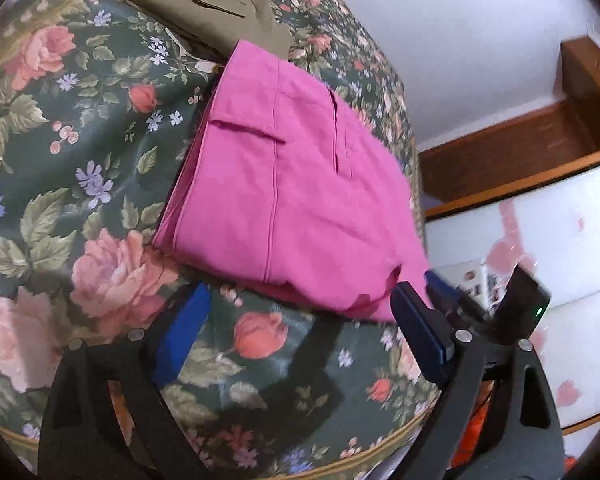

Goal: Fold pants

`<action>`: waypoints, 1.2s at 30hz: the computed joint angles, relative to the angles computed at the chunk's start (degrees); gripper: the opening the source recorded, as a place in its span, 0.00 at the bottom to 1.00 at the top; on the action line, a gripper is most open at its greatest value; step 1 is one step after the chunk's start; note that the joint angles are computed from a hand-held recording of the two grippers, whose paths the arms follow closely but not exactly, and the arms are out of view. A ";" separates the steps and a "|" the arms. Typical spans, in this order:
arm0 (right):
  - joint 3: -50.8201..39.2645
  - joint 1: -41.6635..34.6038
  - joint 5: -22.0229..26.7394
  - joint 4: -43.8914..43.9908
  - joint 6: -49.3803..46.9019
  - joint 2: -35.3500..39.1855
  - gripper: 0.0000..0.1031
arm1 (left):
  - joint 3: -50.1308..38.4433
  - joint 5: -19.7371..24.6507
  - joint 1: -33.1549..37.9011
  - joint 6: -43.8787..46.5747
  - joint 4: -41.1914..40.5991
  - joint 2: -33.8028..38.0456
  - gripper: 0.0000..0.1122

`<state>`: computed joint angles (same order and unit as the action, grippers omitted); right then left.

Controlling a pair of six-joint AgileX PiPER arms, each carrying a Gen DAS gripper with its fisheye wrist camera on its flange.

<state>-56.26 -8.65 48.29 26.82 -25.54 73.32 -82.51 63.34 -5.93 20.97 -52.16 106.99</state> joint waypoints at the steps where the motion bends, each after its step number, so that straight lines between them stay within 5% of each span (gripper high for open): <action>1: -0.08 -0.07 0.08 0.09 -0.16 0.11 0.46 | -0.18 -0.65 0.07 -0.28 -0.50 0.58 0.82; 12: 0.20 -1.11 0.05 1.35 -2.34 0.59 0.51 | -0.80 -7.85 -1.32 -2.16 -0.37 2.90 0.81; 17: 0.24 -1.80 0.17 2.12 -3.22 0.92 0.53 | -4.14 -9.22 -3.49 -4.56 5.31 3.39 0.58; 19: 0.17 -1.89 0.24 2.11 -3.33 0.98 0.53 | -5.13 -10.01 -4.52 -5.25 7.75 2.78 0.39; 22: 0.13 -1.70 0.15 1.85 -3.05 0.99 0.53 | -5.40 -13.17 -6.57 -6.83 13.38 0.32 0.29; 36: -3.54 -0.21 3.50 -5.18 3.30 0.57 0.57 | 2.90 -20.32 -14.82 -9.86 30.77 -14.51 0.25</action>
